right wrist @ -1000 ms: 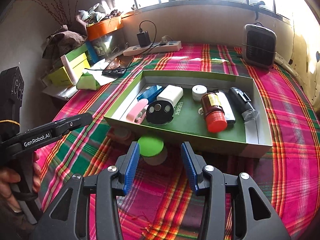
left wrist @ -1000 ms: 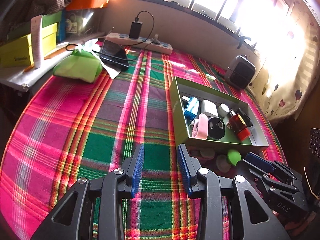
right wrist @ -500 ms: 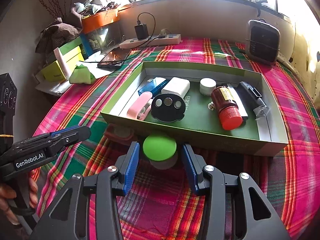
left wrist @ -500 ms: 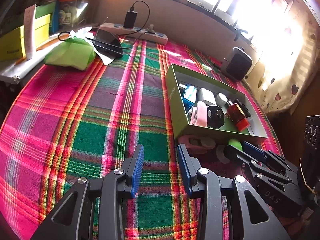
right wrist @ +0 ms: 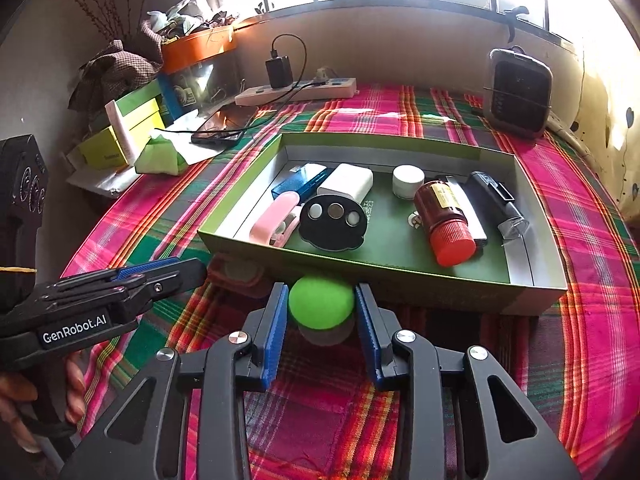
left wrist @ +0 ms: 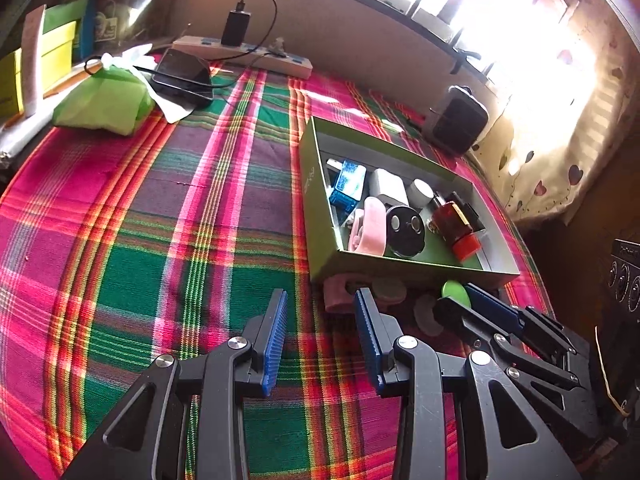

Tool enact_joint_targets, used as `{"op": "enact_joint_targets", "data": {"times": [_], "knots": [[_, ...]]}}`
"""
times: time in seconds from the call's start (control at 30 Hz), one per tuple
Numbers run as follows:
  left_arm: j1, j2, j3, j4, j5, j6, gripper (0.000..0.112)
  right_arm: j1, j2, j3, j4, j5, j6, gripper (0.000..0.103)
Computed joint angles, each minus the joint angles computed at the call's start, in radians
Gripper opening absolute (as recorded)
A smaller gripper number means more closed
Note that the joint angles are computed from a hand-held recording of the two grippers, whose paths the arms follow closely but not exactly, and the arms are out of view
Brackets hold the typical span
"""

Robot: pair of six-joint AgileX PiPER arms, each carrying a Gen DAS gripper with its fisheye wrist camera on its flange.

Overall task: Organize rigid objects
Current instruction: 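Close the right tool on the green-topped white knob, then lower the left tool onto the pink holder and close on it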

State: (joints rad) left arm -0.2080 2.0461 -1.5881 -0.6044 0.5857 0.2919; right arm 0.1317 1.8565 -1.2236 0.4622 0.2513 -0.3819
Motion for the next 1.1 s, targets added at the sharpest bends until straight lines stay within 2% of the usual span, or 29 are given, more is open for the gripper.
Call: {"op": "enact_joint_targets", "data": {"times": [0.27,0.43,0.73,1.1], "knots": [[-0.034,0.004,-0.014,-0.017,0.024,0.029,0.034,-0.019,-0.033,0.036,0.032,-0.007,-0.039,0.035],[-0.068,-0.005,-0.019,0.127,-0.015,-0.061,0.034,-0.036,-0.054,0.061,0.074,-0.010,-0.084,0.035],[-0.050,0.043,-0.087,0.051,0.052,-0.024,0.038,-0.067,-0.083,0.104,0.153,-0.011,-0.165,0.035],[-0.114,-0.008,-0.013,-0.003,0.049,0.068,0.038,-0.104,-0.106,0.139,0.221,-0.014,-0.223,0.035]]}}
